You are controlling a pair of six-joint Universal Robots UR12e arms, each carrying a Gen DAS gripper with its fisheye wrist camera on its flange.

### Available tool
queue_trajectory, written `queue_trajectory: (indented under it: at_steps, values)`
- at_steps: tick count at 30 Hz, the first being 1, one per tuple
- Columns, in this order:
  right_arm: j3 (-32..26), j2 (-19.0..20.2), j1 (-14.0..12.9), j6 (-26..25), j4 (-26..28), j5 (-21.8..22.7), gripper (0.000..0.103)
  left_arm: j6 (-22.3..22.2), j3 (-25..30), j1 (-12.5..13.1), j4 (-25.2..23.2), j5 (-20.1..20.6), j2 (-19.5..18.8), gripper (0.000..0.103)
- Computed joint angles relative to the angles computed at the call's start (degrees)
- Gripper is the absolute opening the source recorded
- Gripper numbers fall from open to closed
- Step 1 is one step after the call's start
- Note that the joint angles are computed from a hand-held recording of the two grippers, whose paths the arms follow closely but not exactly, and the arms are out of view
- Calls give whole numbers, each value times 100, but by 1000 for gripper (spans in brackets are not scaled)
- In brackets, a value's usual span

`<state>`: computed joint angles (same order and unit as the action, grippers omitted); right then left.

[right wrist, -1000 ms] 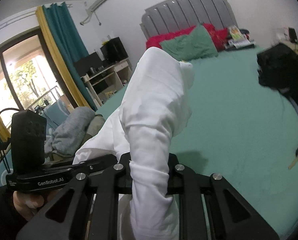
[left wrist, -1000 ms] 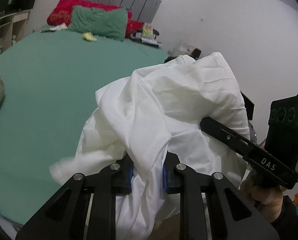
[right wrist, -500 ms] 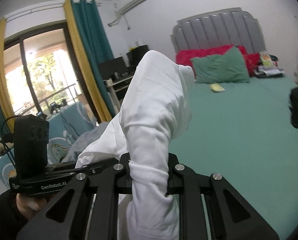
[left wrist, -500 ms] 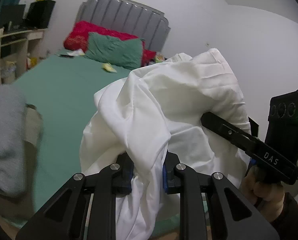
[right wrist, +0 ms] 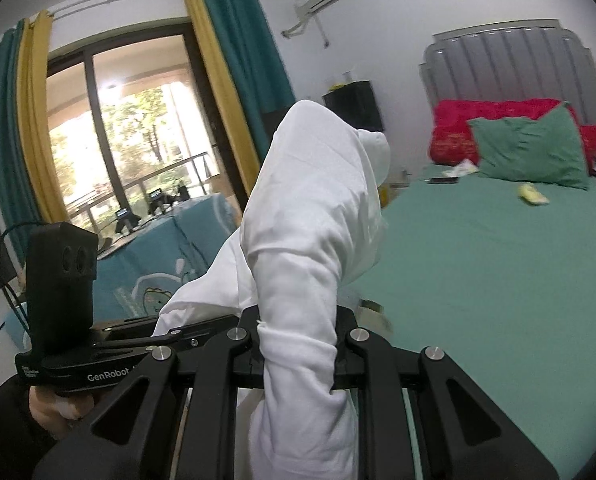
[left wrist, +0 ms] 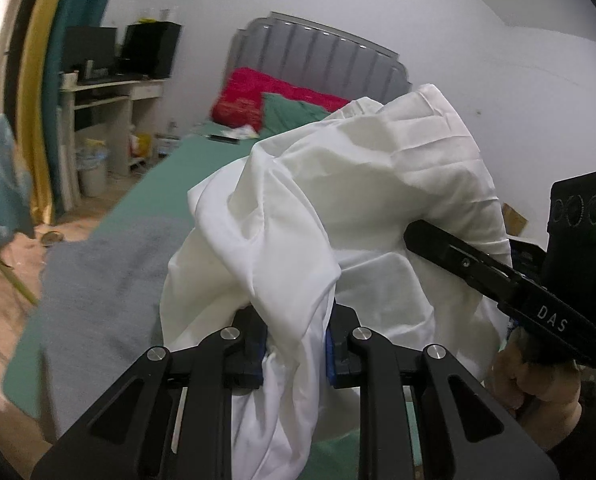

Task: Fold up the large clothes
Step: 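Lift the jacket bundle with both grippers and carry it toward the clothes stack, then lower the jacket onto the grey blanket stack and open both grippers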

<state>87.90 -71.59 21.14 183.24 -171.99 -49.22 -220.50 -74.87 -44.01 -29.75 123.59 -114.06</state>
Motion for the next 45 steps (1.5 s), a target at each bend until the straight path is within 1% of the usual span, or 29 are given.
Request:
queue_trajectory:
  at_steps: [3,7,10,11,12,13,14,15,16,17,18,19,20,21,22,23,24,26,28,30,31,33,34,36,37,39,41,43,45]
  values:
    - [-287,210,154,93,31,54,18,-12,-251,129,-58,83,234,22]
    - [-629,512,321,388,82,153,18,38,-539,282,-214,198,489,22]
    - [-751,670,381,599,313,193,18,-54,-737,382,-408,191,592,22]
    - [-785,736,402,660,510,170,19,-85,-809,422,-479,133,614,22]
    - [-806,780,416,693,696,149,21,-106,-884,487,-537,32,649,23]
    - [-835,847,419,750,1006,157,23,-167,-948,565,-613,-72,660,23]
    - [-853,901,407,785,1335,177,30,-341,-1038,645,-734,-239,661,23]
    - [-877,956,399,852,1566,165,38,-429,-1141,719,-740,-413,687,24]
    - [-830,1012,369,985,1691,158,41,-521,-1274,825,-639,-639,708,27]
    - [-771,1048,329,1070,1577,275,43,-576,-1406,907,-447,-808,730,33]
    - [-719,1058,301,1080,1438,326,46,-599,-1488,945,-303,-875,745,41]
    - [-650,1022,286,879,1388,232,47,-594,-1534,974,-190,-895,751,45]
    - [-618,991,279,721,1393,167,51,-625,-1550,986,-147,-826,748,53]
    - [-593,962,274,607,1405,118,60,-692,-1568,980,-178,-756,771,60]
    - [-558,921,262,502,1440,49,64,-808,-1565,974,-255,-693,787,62]
    - [-523,877,248,427,1494,-30,72,-927,-1566,979,-341,-669,811,67]
    - [-490,838,244,395,1538,-72,81,-1007,-1566,998,-430,-682,835,69]
    - [-425,751,206,354,1769,-171,93,-1120,-1538,963,-654,-627,861,70]
    - [-467,768,204,399,1890,-161,94,-1238,-1438,885,-972,-439,861,71]
    - [-478,737,231,382,1920,-276,94,-1400,-1304,764,-1412,-58,855,71]
    - [-451,691,233,362,1904,-394,94,-1589,-1211,684,-1786,266,847,71]
    - [-455,653,252,388,1903,-562,94,-1859,-1103,598,-2308,637,848,71]
    - [-438,609,240,389,1936,-655,95,-1873,-1100,590,-2373,611,853,71]
    - [-438,573,233,339,1984,-744,95,-1981,-1096,601,-2554,397,880,71]
    - [-438,534,235,270,2062,-824,95,-2022,-1086,581,-2632,396,879,71]
    - [-393,474,221,184,2128,-856,95,-2023,-1022,501,-2831,542,858,71]
    - [-307,376,184,95,2196,-888,95,-2124,-966,405,-2980,711,846,71]
    - [-242,283,159,-7,2266,-992,95,-2332,-967,352,-3047,776,861,71]
    - [-164,203,107,-71,2307,-1002,95,-2561,-937,287,-3130,876,858,71]
